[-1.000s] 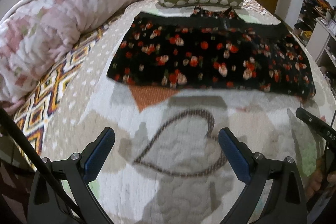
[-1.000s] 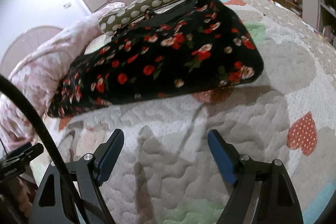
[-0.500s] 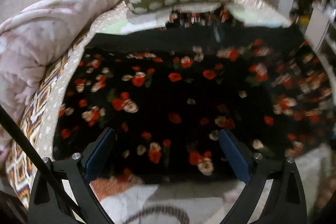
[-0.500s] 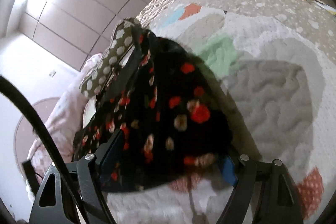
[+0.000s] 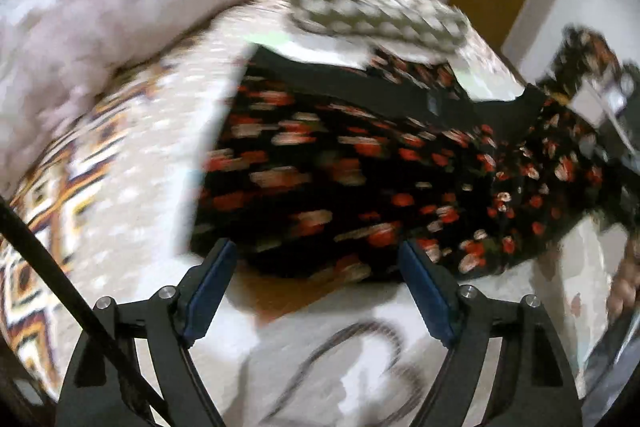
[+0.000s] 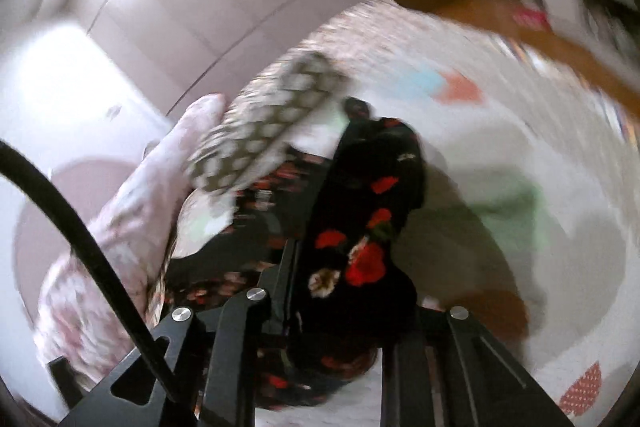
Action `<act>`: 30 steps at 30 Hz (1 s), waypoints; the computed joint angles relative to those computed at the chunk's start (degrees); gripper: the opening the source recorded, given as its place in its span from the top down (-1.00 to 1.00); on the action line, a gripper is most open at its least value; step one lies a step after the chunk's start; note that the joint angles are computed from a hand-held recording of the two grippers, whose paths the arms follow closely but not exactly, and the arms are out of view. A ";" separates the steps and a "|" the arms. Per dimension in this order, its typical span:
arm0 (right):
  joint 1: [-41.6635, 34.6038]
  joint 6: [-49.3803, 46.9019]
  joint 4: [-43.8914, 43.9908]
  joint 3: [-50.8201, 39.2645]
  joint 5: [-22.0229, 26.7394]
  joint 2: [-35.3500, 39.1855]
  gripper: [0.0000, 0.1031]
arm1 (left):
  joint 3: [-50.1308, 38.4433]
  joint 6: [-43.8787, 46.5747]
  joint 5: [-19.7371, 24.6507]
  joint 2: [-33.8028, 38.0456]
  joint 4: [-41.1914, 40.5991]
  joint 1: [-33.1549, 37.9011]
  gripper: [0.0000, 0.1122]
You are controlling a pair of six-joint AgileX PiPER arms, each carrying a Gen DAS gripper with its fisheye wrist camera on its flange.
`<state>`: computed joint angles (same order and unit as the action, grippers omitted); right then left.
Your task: Fold large clothes
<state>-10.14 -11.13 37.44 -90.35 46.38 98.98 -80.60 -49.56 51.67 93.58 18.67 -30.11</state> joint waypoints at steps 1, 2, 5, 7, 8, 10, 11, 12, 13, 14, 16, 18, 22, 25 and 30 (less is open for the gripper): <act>3.98 3.27 -4.74 -2.41 -0.73 0.00 0.59 | 4.48 -0.86 -0.69 -4.37 0.45 1.69 -0.47; 9.70 6.31 -10.18 -6.99 -0.30 1.13 0.60 | 8.26 -1.51 -1.18 -8.20 0.61 3.46 -0.47; 22.49 14.20 -21.11 -16.40 1.11 6.19 0.61 | 17.94 -1.17 -2.27 -17.98 -0.43 9.94 -0.47; 31.20 18.18 -27.40 -21.11 1.72 10.78 0.62 | 23.68 -0.08 -2.87 -23.70 -1.18 15.15 -0.47; 34.93 19.07 -29.78 -23.46 2.38 13.57 0.63 | 25.77 1.02 -3.26 -25.76 -1.90 17.53 -0.47; 41.55 19.72 -33.39 -28.38 4.64 19.89 0.64 | 29.94 5.34 -4.84 -29.39 -5.67 23.87 -0.47; 43.88 19.00 -33.88 -30.71 6.14 22.83 0.64 | 31.23 8.17 -5.47 -30.11 -8.09 27.04 -0.47; 46.24 17.81 -34.40 -33.07 7.74 25.85 0.64 | 32.53 11.03 -5.71 -31.04 -10.52 30.01 -0.47; 48.20 17.04 -35.82 -33.81 8.36 27.71 0.64 | 33.97 14.26 -6.12 -32.07 -13.14 33.18 -0.47; 50.54 17.23 -39.53 -33.88 8.30 29.35 0.63 | 34.84 15.36 -6.43 -32.65 -14.10 34.63 -0.47; 52.13 18.79 -43.69 -30.34 5.02 28.73 0.61 | 35.80 17.44 -6.72 -33.59 -15.14 36.68 -0.47; 51.92 18.12 -43.46 -28.27 2.99 27.65 0.45 | 35.61 17.72 -6.96 -33.40 -15.60 36.96 -0.47; 50.55 11.29 -37.06 -26.46 4.40 24.06 0.26 | 33.54 18.75 -9.26 -30.64 -19.23 35.80 -0.47; 46.01 1.33 -21.94 -16.36 1.64 14.09 -0.05 | 29.85 14.79 -9.55 -28.03 -15.35 30.02 -0.47; 35.27 -8.34 -10.07 -2.72 -0.39 0.64 -0.24 | 20.63 15.78 -10.85 -19.98 -15.02 22.74 -0.50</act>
<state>25.14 -19.46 27.36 -93.07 45.99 99.62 -59.97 -33.78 40.82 73.60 3.65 -7.37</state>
